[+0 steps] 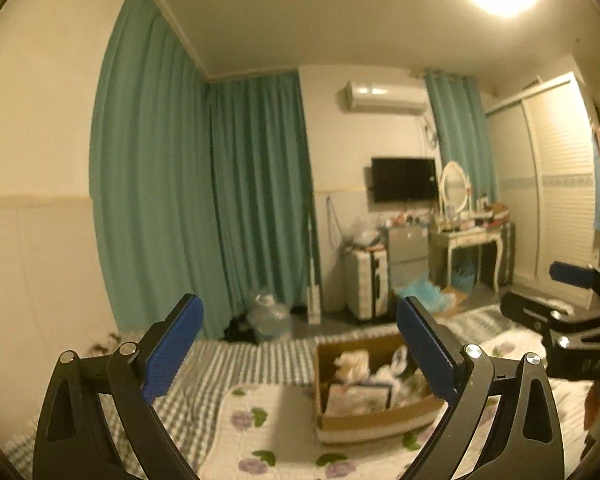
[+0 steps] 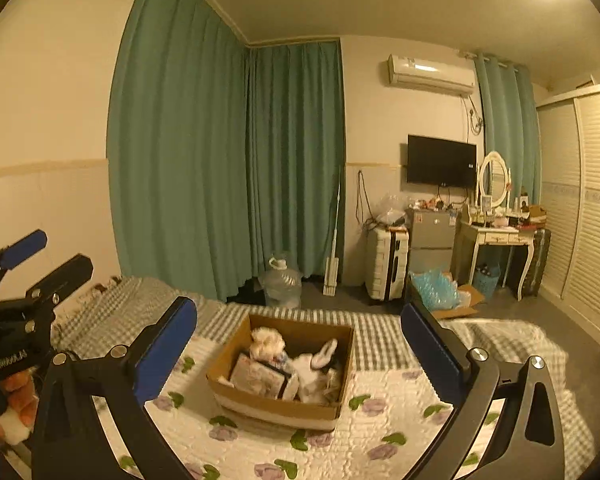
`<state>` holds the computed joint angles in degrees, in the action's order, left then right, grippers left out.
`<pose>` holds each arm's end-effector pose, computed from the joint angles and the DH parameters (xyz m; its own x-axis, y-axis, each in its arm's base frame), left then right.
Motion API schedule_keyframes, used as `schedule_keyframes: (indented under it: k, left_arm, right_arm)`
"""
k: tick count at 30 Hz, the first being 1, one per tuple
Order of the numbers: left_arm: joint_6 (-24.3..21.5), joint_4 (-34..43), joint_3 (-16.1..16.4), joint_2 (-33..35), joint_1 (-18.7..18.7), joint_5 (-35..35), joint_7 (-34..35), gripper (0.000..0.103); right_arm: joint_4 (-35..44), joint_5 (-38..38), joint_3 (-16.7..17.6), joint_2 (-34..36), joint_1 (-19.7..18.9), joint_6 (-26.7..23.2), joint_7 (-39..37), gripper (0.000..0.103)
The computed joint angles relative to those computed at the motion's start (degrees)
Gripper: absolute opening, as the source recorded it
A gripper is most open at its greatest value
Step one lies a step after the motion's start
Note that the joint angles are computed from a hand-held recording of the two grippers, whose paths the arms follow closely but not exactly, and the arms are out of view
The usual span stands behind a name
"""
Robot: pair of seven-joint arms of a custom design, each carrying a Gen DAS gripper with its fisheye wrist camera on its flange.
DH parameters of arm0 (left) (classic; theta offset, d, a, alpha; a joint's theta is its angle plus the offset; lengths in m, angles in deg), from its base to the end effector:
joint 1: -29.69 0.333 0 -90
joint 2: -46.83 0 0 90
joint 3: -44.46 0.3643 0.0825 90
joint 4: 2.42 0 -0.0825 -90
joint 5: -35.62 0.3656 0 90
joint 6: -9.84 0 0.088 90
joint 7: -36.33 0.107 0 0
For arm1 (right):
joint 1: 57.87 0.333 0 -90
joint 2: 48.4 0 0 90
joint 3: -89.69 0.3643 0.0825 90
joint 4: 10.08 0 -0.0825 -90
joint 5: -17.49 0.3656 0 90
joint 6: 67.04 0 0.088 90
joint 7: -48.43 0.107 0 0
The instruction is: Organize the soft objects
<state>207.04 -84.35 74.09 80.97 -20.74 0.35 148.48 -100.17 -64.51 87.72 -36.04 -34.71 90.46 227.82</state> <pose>0.6580 -0.3208 0.6079 -0.2396 -0.9662 -0.0946 -0.0637 0.1129 -0.9916 0.6035 0.2799 0.6496 -0.0400 -0.9989 -0.0261 -0.2472 0.0352 -0.9683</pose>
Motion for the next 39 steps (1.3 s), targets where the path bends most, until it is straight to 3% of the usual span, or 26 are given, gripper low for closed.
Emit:
schedule_keyframes:
  k: [3,5,8,12,17,24,33,36,39]
  left_arm:
    - [-3.8,2.6,2.8,4.4,0.0,-1.5,-3.2,0.099]
    - [-5.5,3.6,1.9,6.1,1.6,-0.3,-5.4,0.099]
    - [-8.1,4.1,-3.1,6.1,5.8,3.4,-6.5,0.099]
    - [-8.2,3.2,-0.8,6.9,4.3,5.4,-10.0,0.099]
    - [-8.9,2.8,-3.2,6.4,5.9,9.6,-12.5,0.099]
    - [-8.5,2.1,-6.4,5.7,8.4,15.2,-16.3,0.099]
    - [-8.7,0.6,-7.7,4.4,9.6,22.3,-21.4,0.099]
    - [-8.6,0.2,-6.1,4.4,8.7,24.2,-23.6,0.099]
    - [-8.4,0.1,-7.6,4.1,10.0,26.5,-25.4,0.099]
  right_arm:
    - [-1.2,-1.7,-0.7,2.9,-0.5,1.8,4.2,0.103]
    - [-2.2,-1.3,-1.3,4.1,-0.7,2.6,6.4,0.103]
    - [-3.2,1.7,-1.7,5.3,-1.0,3.4,5.9,0.103]
    - [-2.1,3.9,-2.8,7.1,0.1,1.7,2.1,0.103]
    - [-1.8,7.4,-4.2,8.3,1.2,1.3,0.0,0.103]
    - [-2.0,3.7,-5.5,7.9,3.0,-0.9,4.3,0.103]
    - [-2.4,3.3,-4.1,7.5,2.1,-2.1,5.5,0.103]
    - [-2.3,3.4,-3.9,7.5,2.2,-2.5,4.9,0.103]
    - [-2.2,2.8,-3.8,7.5,2.4,-2.6,4.9,0.103]
